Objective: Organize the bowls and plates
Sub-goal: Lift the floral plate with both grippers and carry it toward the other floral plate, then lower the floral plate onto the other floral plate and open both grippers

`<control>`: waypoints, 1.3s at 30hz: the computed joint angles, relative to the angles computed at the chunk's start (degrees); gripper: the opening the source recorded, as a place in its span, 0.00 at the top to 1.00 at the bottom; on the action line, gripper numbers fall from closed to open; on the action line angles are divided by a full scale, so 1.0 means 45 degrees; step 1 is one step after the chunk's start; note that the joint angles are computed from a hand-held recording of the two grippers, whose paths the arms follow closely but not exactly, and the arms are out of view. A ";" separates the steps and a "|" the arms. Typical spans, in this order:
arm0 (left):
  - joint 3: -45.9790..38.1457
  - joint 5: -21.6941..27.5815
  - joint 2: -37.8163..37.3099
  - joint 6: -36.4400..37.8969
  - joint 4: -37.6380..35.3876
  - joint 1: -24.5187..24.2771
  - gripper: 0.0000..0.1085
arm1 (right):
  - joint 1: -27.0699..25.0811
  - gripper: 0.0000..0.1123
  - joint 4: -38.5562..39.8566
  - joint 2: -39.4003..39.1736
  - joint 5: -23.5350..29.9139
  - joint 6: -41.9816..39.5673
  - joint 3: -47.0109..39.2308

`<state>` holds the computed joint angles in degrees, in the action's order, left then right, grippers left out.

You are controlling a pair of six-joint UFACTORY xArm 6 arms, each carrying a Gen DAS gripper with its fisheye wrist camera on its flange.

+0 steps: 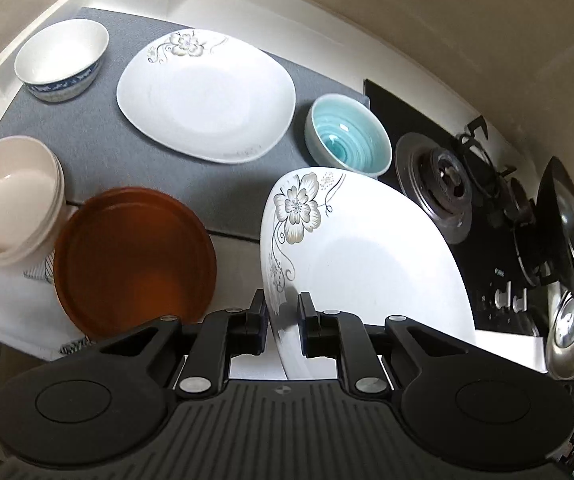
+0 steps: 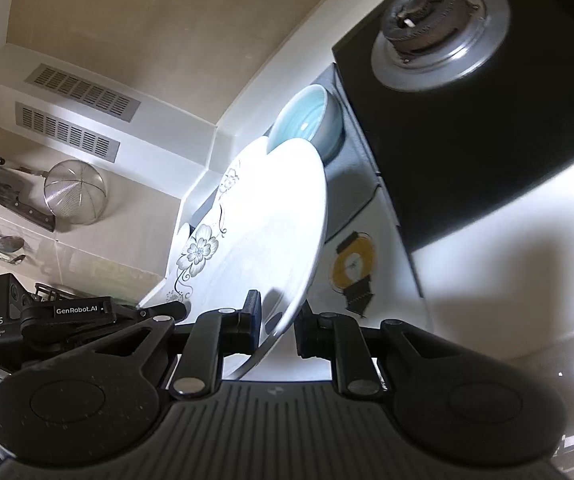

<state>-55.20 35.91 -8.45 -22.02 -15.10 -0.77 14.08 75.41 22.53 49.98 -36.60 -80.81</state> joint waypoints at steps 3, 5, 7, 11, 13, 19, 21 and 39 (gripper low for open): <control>-0.0361 0.0282 0.0282 0.1118 -0.0772 0.0536 0.85 | 0.0451 0.84 -0.0239 0.0147 -0.0584 0.0604 -0.0356; -0.0779 0.0723 0.0567 0.1765 -0.1206 0.0975 0.85 | 0.0819 0.84 -0.0652 0.0230 -0.0969 0.1316 -0.0629; -0.1167 0.0974 0.0891 0.2573 -0.1572 0.1383 0.85 | 0.1170 0.83 -0.0884 0.0372 -0.1331 0.1599 -0.0877; -0.1928 0.1552 0.1631 0.3985 -0.2439 0.2275 0.85 | 0.1835 0.84 -0.1156 0.0878 -0.2100 0.2619 -0.1526; -0.2459 0.1944 0.2124 0.4505 -0.2645 0.2707 0.84 | 0.2256 0.84 -0.1528 0.1095 -0.2612 0.2985 -0.1825; -0.4119 0.3071 0.3699 0.6184 -0.3380 0.3848 0.85 | 0.3141 0.83 -0.2047 0.1910 -0.3699 0.4513 -0.2625; -0.4605 0.3394 0.4184 0.6709 -0.3492 0.4180 0.85 | 0.3390 0.84 -0.1964 0.2337 -0.4033 0.4991 -0.3010; -0.8572 0.5036 0.7889 0.5768 -0.3325 0.5510 0.85 | 0.4028 0.83 -0.3416 0.6164 -0.3820 0.8409 -0.7657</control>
